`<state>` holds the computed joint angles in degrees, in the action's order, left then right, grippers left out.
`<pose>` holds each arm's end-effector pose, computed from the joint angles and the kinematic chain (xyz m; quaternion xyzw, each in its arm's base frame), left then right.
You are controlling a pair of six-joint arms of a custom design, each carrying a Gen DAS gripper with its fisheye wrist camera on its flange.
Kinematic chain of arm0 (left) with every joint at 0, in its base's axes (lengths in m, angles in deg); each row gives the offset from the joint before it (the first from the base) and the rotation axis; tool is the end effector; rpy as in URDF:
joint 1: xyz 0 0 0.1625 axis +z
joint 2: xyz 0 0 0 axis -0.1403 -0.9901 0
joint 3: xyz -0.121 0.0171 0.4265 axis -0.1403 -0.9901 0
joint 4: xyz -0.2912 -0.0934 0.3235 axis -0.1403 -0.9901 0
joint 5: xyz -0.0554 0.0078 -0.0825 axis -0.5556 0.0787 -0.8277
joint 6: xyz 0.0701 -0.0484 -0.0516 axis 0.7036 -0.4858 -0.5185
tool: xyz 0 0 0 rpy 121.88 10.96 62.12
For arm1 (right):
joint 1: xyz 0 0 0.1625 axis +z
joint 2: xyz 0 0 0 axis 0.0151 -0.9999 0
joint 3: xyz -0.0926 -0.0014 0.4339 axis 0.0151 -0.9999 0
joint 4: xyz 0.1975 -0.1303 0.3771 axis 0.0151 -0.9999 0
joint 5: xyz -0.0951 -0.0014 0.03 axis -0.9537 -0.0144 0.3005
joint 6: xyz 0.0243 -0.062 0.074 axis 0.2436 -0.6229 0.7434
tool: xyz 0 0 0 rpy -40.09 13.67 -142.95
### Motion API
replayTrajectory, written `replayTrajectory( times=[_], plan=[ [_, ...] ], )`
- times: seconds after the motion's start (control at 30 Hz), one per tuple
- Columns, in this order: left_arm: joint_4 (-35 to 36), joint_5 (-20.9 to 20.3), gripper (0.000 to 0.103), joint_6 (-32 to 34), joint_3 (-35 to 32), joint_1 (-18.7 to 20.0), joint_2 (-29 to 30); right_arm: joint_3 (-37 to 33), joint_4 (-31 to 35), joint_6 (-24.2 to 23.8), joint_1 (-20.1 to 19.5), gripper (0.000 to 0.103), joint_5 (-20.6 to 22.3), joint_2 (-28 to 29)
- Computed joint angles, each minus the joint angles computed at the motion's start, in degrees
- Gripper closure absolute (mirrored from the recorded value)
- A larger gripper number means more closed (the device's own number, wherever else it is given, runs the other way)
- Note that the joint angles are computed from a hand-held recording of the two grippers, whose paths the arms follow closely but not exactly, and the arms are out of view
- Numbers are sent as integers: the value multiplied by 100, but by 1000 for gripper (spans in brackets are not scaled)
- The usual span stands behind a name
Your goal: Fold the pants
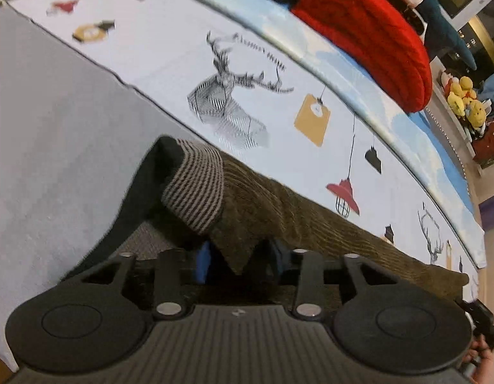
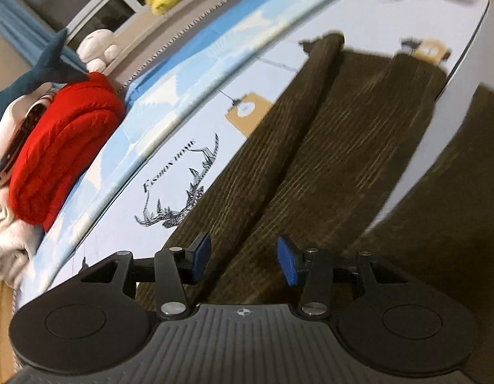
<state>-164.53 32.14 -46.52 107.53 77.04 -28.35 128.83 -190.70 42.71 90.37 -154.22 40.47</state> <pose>0.0606 -0.4406 0.3851 -0.2915 0.8167 -0.4310 0.2495 0.1270 -0.7501 0.0853 -0.0284 -0.9372 0.3319 0.1030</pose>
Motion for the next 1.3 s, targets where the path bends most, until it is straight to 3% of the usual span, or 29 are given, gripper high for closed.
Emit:
replayTrajectory(
  times=[0.1,0.23,0.33,0.4,0.43,0.53,0.8,1.07,1.17,1.3],
  plan=[
    [210,5,58,-111,-84,58,75,-331,239,111,-64,54,9,249],
    [275,96,59,-167,-149,74,182,-610,-33,-77,-54,52,114,523],
    [298,161,72,-115,-167,61,223,-754,-139,-55,-30,54,63,647],
    [349,206,75,-103,-164,32,221,-825,-260,-92,10,73,-139,716],
    [358,230,78,-79,-161,15,220,-849,-289,-92,16,90,-198,731],
    [316,273,82,-29,-119,-44,182,-731,-475,-15,4,100,-98,635],
    [274,496,91,277,207,-382,-176,230,-1019,-357,203,101,34,-193],
    [900,756,93,63,791,-898,-1286,2059,-1319,-662,84,101,212,-1718],
    [1917,829,94,-503,765,-957,-1641,2556,-603,-497,-13,101,-55,-2279],
    [3107,520,94,-1345,422,-565,-1565,2621,1415,-124,-200,102,-927,-2670]
  ],
)
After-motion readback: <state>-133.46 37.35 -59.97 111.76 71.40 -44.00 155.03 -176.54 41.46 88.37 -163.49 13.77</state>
